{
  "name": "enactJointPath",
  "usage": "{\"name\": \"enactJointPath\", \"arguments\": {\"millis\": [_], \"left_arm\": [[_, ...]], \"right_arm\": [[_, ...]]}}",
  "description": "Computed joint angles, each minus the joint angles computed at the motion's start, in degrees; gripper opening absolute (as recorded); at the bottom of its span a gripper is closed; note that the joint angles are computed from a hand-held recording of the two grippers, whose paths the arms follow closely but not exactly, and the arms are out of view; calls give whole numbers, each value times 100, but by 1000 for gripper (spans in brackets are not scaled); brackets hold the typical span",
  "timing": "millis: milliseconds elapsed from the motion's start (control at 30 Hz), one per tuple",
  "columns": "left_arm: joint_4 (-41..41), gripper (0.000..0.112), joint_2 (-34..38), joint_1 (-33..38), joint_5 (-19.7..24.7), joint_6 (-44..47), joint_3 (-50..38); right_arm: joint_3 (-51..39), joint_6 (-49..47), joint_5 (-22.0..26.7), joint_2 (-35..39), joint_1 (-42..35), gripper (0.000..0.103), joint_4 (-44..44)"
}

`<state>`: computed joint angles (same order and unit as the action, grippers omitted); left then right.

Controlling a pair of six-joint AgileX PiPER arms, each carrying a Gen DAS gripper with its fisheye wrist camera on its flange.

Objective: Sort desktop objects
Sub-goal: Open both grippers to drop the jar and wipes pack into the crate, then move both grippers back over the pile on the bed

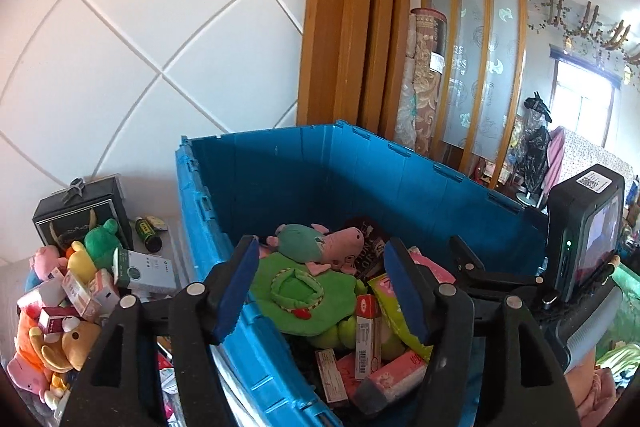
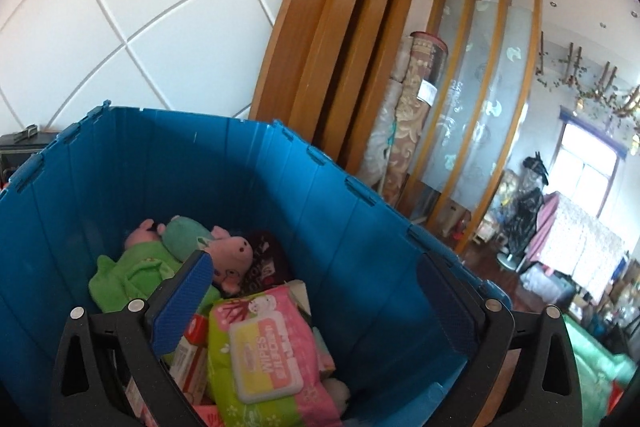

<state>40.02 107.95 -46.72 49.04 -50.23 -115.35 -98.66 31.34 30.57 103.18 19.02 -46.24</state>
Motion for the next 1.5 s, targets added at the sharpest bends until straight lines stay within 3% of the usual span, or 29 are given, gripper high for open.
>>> {"name": "enactJointPath", "arguments": {"millis": [100, 200, 400, 533, 767, 933, 1067, 1200, 1333, 1500], "left_arm": [[713, 71, -665, -23, -179, -821, 1069], [814, 71, -1336, 134, -433, -1230, 2059], [1135, 71, -2452, 516, -228, -2002, 3712], [1302, 71, -3186, 880, 26, -2292, 4714], [954, 71, -4659, 2185, -319, -2009, 6439], [-239, 71, -5279, 3877, -1164, -622, 7217], [-1177, 71, -5450, 4991, -1730, 581, 7717], [-1648, 71, -5237, 5502, -2218, 1148, 8102], [-1940, 71, -4705, 5416, -2661, 1382, 8302], [-2228, 71, -3853, 4964, -3128, 1582, 8208]], "right_arm": [[41, 496, 48, 54, 72, 103, -614], [82, 671, 109, 60, 97, 103, -812], [358, 65, -32, -252, -64, 103, 481], [1046, 1253, -262, -888, 347, 103, -512], [1703, 2492, -768, -1871, 1549, 103, -1451], [1550, 2855, -748, -1695, 2635, 103, -2069], [1291, 2377, -849, -1239, 3216, 103, -1579], [1199, 1880, -1139, -783, 3494, 103, -984], [1038, 622, -1264, -188, 3568, 103, 452], [612, -826, -916, 724, 3435, 103, 2086]]}}
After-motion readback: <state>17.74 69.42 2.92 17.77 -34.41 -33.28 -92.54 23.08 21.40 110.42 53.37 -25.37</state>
